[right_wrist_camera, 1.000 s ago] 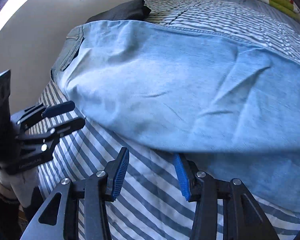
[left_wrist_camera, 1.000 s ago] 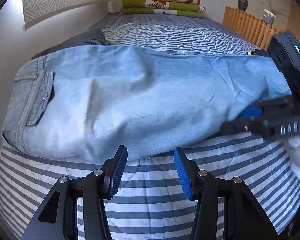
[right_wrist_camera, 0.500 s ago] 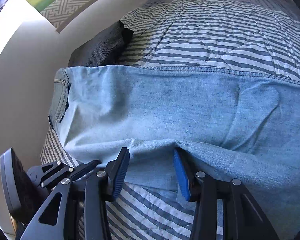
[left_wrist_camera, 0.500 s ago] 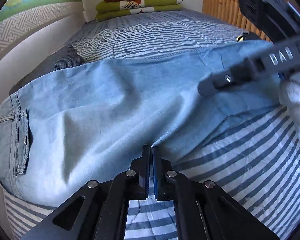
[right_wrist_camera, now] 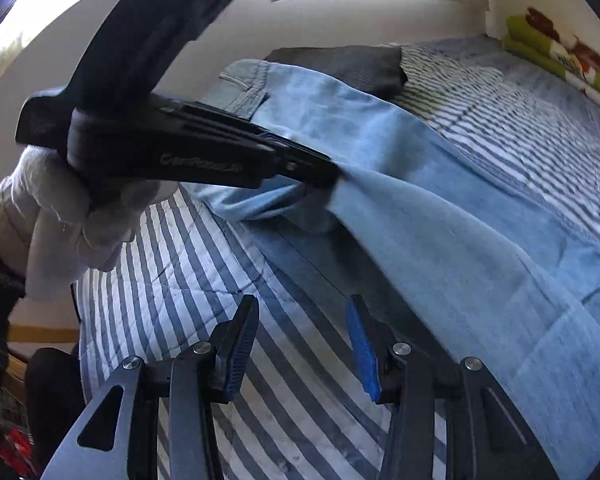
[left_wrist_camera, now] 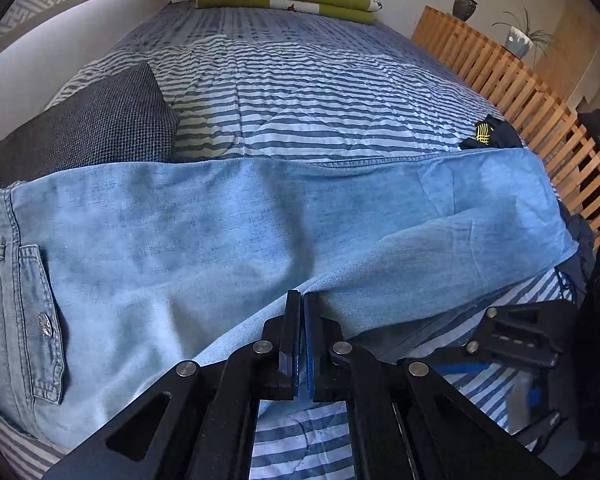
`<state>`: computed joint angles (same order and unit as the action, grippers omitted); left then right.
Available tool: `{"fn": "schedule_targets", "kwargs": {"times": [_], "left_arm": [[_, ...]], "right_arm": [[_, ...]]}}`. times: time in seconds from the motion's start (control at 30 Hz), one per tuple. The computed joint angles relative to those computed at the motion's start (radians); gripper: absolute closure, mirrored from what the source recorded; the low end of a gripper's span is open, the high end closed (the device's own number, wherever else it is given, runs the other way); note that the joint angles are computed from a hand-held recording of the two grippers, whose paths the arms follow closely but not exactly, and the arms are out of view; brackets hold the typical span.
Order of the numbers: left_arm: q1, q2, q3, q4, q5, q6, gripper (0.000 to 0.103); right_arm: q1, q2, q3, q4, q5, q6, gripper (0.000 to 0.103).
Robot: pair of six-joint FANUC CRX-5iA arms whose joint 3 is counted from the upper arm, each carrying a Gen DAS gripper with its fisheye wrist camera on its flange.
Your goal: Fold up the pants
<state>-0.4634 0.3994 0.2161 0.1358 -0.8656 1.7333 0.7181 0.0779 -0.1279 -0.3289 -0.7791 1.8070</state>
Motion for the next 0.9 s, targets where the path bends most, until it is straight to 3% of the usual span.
{"fn": "schedule_targets", "kwargs": {"times": [0.13, 0.2, 0.27, 0.43, 0.53, 0.73, 0.77, 0.8, 0.83, 0.9], "left_arm": [[0.043, -0.016, -0.049, 0.084, 0.039, -0.028, 0.094], [0.063, -0.059, -0.093, 0.074, 0.072, -0.011, 0.093], [0.084, -0.123, -0.148, 0.032, 0.098, 0.030, 0.093], [0.145, -0.214, -0.225, -0.102, 0.029, 0.135, 0.093], [0.191, -0.225, -0.259, -0.151, 0.001, 0.224, 0.094], [0.227, -0.203, -0.283, -0.144, 0.045, 0.221, 0.094], [0.230, -0.193, -0.274, -0.143, 0.044, 0.220, 0.094], [0.233, -0.186, -0.266, -0.143, 0.039, 0.223, 0.094], [0.237, -0.178, -0.257, -0.139, 0.037, 0.222, 0.094], [0.244, -0.170, -0.246, -0.137, 0.036, 0.228, 0.096]], "right_arm": [[0.070, 0.047, -0.015, 0.136, 0.099, -0.085, 0.059], [0.079, 0.086, 0.001, 0.179, 0.111, -0.120, 0.059], [0.067, 0.114, 0.038, 0.140, 0.094, -0.087, 0.059], [0.066, 0.123, 0.060, 0.056, 0.110, 0.030, 0.044], [0.096, 0.127, 0.057, 0.058, 0.108, 0.096, 0.043], [0.203, 0.150, -0.028, 0.335, 0.212, -0.065, 0.043], [0.220, 0.147, -0.060, 0.411, 0.239, -0.123, 0.045], [0.233, 0.145, -0.087, 0.490, 0.257, -0.190, 0.056], [0.237, 0.143, -0.097, 0.516, 0.264, -0.217, 0.077], [0.221, 0.132, -0.053, 0.458, 0.192, -0.150, 0.094]]}}
